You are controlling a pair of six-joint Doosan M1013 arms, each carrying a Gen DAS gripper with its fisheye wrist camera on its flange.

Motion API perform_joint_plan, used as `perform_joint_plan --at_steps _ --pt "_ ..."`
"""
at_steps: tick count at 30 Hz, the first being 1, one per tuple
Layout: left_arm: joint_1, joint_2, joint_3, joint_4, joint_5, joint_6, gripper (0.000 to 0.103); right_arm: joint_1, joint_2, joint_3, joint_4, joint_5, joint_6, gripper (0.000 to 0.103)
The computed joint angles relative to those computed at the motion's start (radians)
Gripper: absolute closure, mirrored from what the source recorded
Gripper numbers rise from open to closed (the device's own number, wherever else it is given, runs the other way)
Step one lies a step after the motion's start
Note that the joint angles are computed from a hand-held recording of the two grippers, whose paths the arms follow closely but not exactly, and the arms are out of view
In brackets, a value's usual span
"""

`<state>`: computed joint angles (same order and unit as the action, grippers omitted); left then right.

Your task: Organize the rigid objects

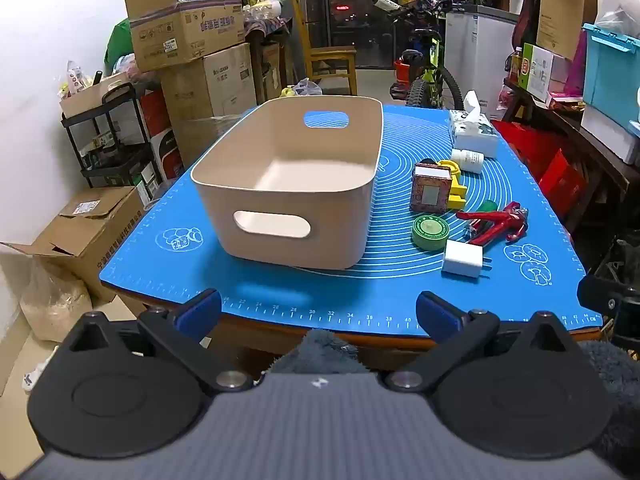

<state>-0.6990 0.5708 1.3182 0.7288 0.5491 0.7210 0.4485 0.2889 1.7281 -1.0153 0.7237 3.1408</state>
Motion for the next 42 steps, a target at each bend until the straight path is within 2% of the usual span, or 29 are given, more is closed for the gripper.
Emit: perform_joint_plan --at_steps 42 --pt "-0.003 0.007 -0.004 -0.005 0.004 0.022 0.001 -0.006 -0.002 0.005 0.005 -0.02 0.016 0.002"
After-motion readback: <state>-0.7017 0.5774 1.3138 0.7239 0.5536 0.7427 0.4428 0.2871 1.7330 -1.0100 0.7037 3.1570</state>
